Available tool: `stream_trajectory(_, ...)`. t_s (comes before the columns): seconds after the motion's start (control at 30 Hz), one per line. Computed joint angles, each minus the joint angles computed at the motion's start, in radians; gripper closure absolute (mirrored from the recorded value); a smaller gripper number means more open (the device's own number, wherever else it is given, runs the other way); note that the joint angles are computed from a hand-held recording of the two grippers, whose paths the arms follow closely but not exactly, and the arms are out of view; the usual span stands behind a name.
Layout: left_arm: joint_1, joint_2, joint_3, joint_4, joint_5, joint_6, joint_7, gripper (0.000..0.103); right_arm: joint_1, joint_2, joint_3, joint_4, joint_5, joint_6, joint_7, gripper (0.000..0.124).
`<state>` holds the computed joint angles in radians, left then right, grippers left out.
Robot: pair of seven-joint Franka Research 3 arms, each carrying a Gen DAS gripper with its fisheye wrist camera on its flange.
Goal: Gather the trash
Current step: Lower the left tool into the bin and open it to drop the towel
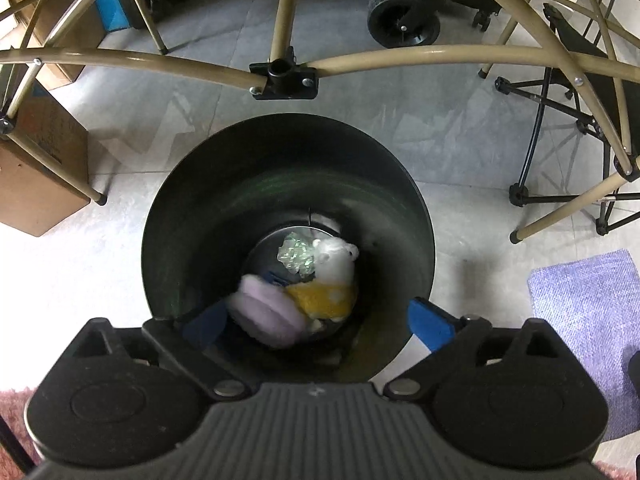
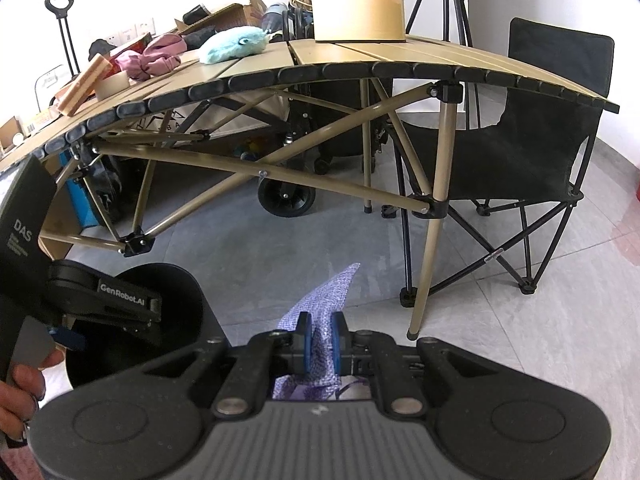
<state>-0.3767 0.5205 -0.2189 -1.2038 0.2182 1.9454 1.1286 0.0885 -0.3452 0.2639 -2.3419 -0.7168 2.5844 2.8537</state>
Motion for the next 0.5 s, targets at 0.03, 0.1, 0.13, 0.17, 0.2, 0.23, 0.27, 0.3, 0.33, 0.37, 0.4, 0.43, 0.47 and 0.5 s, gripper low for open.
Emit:
stream_trajectory(0.03,0.0,-0.001,0.0,-0.001,0.001,0.001,0.0,0.003,0.001,0.0,-0.001,0.0,0.001,0.0,0.0,0.115)
stream_trajectory(0.1,0.0,-0.002,0.0,-0.003,0.002,0.003,0.0,0.003,0.001,-0.001,-0.001,-0.001,0.001,-0.001,0.0,0.115)
stream_trajectory(0.13,0.0,-0.003,0.0,-0.004,0.002,0.003,-0.001,0.003,0.001,-0.002,-0.001,-0.001,0.002,-0.001,0.0,0.115)
stream_trajectory(0.17,0.0,-0.003,0.0,-0.006,0.001,0.003,0.0,0.003,0.001,-0.001,-0.001,-0.001,0.002,0.001,-0.002,0.115)
stream_trajectory(0.2,0.001,-0.003,-0.001,-0.005,0.0,0.002,0.002,0.003,0.001,-0.001,-0.001,-0.001,0.002,0.001,-0.002,0.115)
stream_trajectory(0.23,0.002,-0.003,-0.002,-0.006,-0.003,0.004,0.006,0.003,0.0,-0.002,-0.001,-0.001,0.002,0.0,-0.001,0.115)
stream_trajectory(0.27,0.004,-0.005,-0.003,-0.009,-0.005,0.007,0.009,0.003,0.0,-0.002,0.0,-0.001,0.001,0.001,0.0,0.115)
stream_trajectory(0.3,0.004,-0.006,-0.003,-0.009,-0.005,0.009,0.011,0.003,-0.001,-0.003,0.0,-0.002,0.0,0.001,0.001,0.115)
stream_trajectory(0.33,0.004,-0.009,-0.003,-0.014,-0.004,0.013,0.011,0.003,-0.001,-0.004,0.0,-0.003,-0.001,0.003,0.002,0.115)
stream_trajectory(0.37,0.004,-0.012,-0.003,-0.018,-0.003,0.016,0.011,0.003,-0.001,-0.004,0.0,-0.004,-0.001,0.003,0.002,0.115)
stream_trajectory(0.4,0.004,-0.013,-0.002,-0.02,-0.002,0.017,0.01,0.003,-0.001,-0.005,-0.001,-0.005,0.0,0.005,0.0,0.115)
stream_trajectory(0.43,0.004,-0.015,-0.001,-0.022,-0.001,0.018,0.009,0.003,-0.002,-0.005,0.0,-0.005,-0.001,0.005,0.0,0.115)
stream_trajectory(0.47,0.004,-0.019,-0.001,-0.028,0.0,0.02,0.008,0.003,-0.002,-0.005,0.0,-0.005,-0.001,0.006,0.0,0.115)
stream_trajectory(0.5,0.004,-0.021,-0.001,-0.03,0.001,0.021,0.007,0.003,-0.003,-0.005,0.001,-0.005,-0.002,0.007,0.001,0.115)
